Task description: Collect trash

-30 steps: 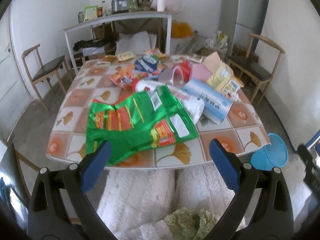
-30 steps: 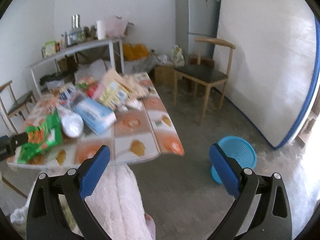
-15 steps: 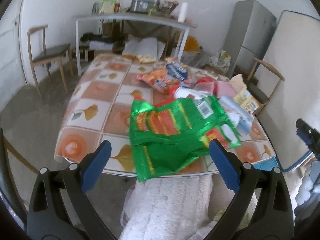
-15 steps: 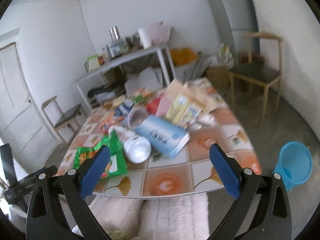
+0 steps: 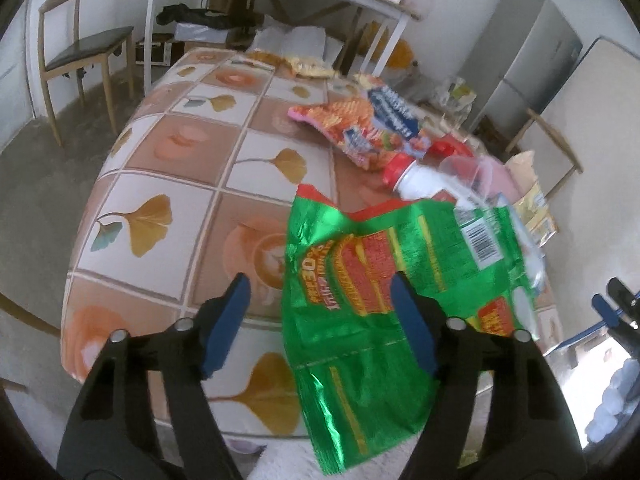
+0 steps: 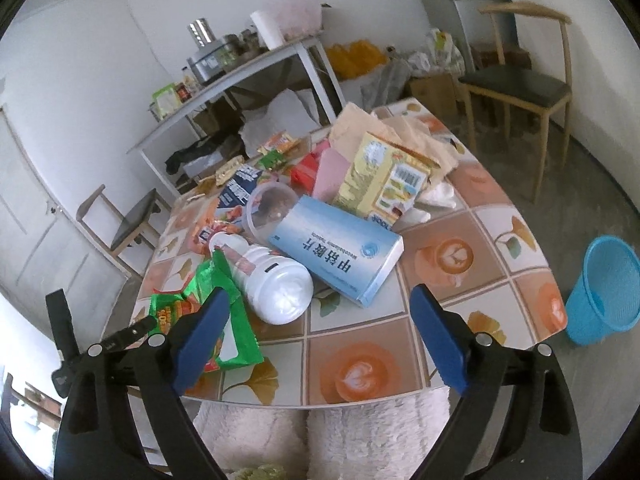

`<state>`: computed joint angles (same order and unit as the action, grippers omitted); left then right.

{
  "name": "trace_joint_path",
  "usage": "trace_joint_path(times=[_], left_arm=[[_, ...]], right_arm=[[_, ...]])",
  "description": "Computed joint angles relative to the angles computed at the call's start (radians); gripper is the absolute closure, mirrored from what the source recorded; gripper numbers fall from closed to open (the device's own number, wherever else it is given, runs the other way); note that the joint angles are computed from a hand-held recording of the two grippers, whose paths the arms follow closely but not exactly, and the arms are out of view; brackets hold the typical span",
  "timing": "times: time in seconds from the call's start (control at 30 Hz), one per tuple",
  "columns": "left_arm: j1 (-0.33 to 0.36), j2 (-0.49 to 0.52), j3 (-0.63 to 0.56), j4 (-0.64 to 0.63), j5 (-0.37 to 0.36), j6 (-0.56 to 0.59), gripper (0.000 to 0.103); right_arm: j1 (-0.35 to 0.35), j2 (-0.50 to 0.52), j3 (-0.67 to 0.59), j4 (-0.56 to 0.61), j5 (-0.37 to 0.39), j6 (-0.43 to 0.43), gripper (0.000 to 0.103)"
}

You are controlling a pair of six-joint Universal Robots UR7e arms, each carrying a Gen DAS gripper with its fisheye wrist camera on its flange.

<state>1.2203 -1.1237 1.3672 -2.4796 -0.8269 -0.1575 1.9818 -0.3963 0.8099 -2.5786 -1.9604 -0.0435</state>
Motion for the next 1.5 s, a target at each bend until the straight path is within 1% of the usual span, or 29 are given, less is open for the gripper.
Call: trace_joint_path(times=[0.03, 0.07, 0.1, 0.17, 0.2, 0.3, 0.37, 0.43, 0.5, 0.57, 0.63, 0.67, 0.77, 0.83, 0.87, 0.9, 0.97, 1.0, 1.07, 1.17, 1.23, 1.27, 1.3, 1.33, 1.37, 1.4, 1.43, 1.5], left_arm=[[0.006, 0.012, -0.020, 0.033, 0.000, -0.005, 0.048], [0.012, 0.018, -0.033, 0.055, -0.006, -0.009, 0.059], [0.021, 0.026, -0.053, 0.087, -0.020, -0.016, 0.074], [0.033, 0.030, -0.070, 0.115, -0.047, -0.019, 0.090], [0.040, 0.023, -0.070, 0.111, -0.066, -0.018, 0.094], [0.052, -0.008, -0.047, 0.066, -0.096, -0.022, 0.100], [0.068, -0.037, -0.026, 0.022, -0.143, -0.056, 0.102], [0.089, -0.058, -0.010, -0.038, -0.160, -0.105, 0.102], [0.108, -0.060, -0.012, -0.086, -0.153, -0.168, 0.102], [0.112, -0.041, -0.030, -0.128, -0.093, -0.201, 0.102], [0.119, -0.017, -0.058, -0.144, -0.064, -0.245, 0.102], [0.121, -0.001, -0.078, -0.142, -0.053, -0.274, 0.101], [0.117, 0.037, -0.124, -0.125, -0.008, -0.280, 0.099], [0.105, 0.055, -0.148, -0.092, 0.033, -0.288, 0.079], [0.101, 0.055, -0.147, -0.093, 0.052, -0.282, 0.053], [0.090, 0.056, -0.140, -0.110, 0.088, -0.263, 0.039], [0.069, 0.054, -0.125, -0.150, 0.154, -0.202, 0.036], [0.060, 0.041, -0.104, -0.170, 0.177, -0.176, 0.032], [0.038, 0.030, -0.080, -0.216, 0.247, -0.120, 0.027], [0.002, 0.028, -0.053, -0.366, 0.355, 0.026, 0.021], [-0.021, 0.059, -0.072, -0.523, 0.433, 0.191, 0.020], [-0.029, 0.070, -0.082, -0.579, 0.453, 0.252, 0.020], [-0.042, 0.089, -0.103, -0.649, 0.473, 0.339, 0.020], [-0.050, 0.098, -0.112, -0.681, 0.472, 0.383, 0.020], [-0.058, 0.102, -0.125, -0.675, 0.444, 0.412, 0.020], [-0.066, 0.097, -0.125, -0.629, 0.411, 0.400, 0.020], [-0.069, 0.090, -0.130, -0.552, 0.349, 0.372, 0.020], [-0.072, 0.089, -0.161, -0.405, 0.199, 0.321, 0.020]], right_arm=[[-0.003, 0.007, -0.016, 0.024, 0.004, 0.024, 0.014], [-0.005, 0.013, -0.030, 0.042, 0.006, 0.041, 0.015], [-0.005, 0.016, -0.038, 0.053, 0.005, 0.053, 0.016], [-0.002, 0.028, -0.064, 0.069, -0.009, 0.062, 0.017], [0.000, 0.032, -0.071, 0.069, -0.017, 0.059, 0.017], [0.006, 0.048, -0.100, 0.075, -0.047, 0.048, 0.017], [0.007, 0.063, -0.129, 0.095, -0.057, 0.048, 0.017], [0.007, 0.077, -0.154, 0.113, -0.060, 0.050, 0.017], [0.006, 0.089, -0.174, 0.127, -0.057, 0.052, 0.017], [0.006, 0.100, -0.192, 0.141, -0.055, 0.052, 0.017], [0.008, 0.110, -0.212, 0.151, -0.051, 0.051, 0.018], [0.009, 0.114, -0.219, 0.152, -0.050, 0.049, 0.018], [0.011, 0.121, -0.233, 0.147, -0.060, 0.040, 0.018], [0.009, 0.122, -0.238, 0.144, -0.063, 0.039, 0.018], [0.008, 0.120, -0.237, 0.143, -0.063, 0.038, 0.018], [0.006, 0.119, -0.238, 0.143, -0.062, 0.034, 0.018], [0.001, 0.121, -0.248, 0.154, -0.060, 0.024, 0.017], [-0.001, 0.126, -0.259, 0.165, -0.060, 0.022, 0.017], [-0.008, 0.134, -0.282, 0.190, -0.057, 0.027, 0.017], [-0.020, 0.148, -0.316, 0.221, -0.055, 0.035, 0.017], [-0.028, 0.147, -0.322, 0.223, -0.050, 0.039, 0.017], [-0.032, 0.145, -0.320, 0.219, -0.047, 0.040, 0.017], [-0.038, 0.142, -0.318, 0.215, -0.043, 0.042, 0.017], [-0.042, 0.137, -0.312, 0.207, -0.038, 0.048, 0.017], [-0.047, 0.134, -0.308, 0.200, -0.032, 0.052, 0.017], [-0.054, 0.131, -0.310, 0.192, -0.021, 0.054, 0.017], [-0.060, 0.131, -0.313, 0.186, -0.013, 0.056, 0.017], [-0.073, 0.134, -0.334, 0.181, 0.012, 0.054, 0.018]])
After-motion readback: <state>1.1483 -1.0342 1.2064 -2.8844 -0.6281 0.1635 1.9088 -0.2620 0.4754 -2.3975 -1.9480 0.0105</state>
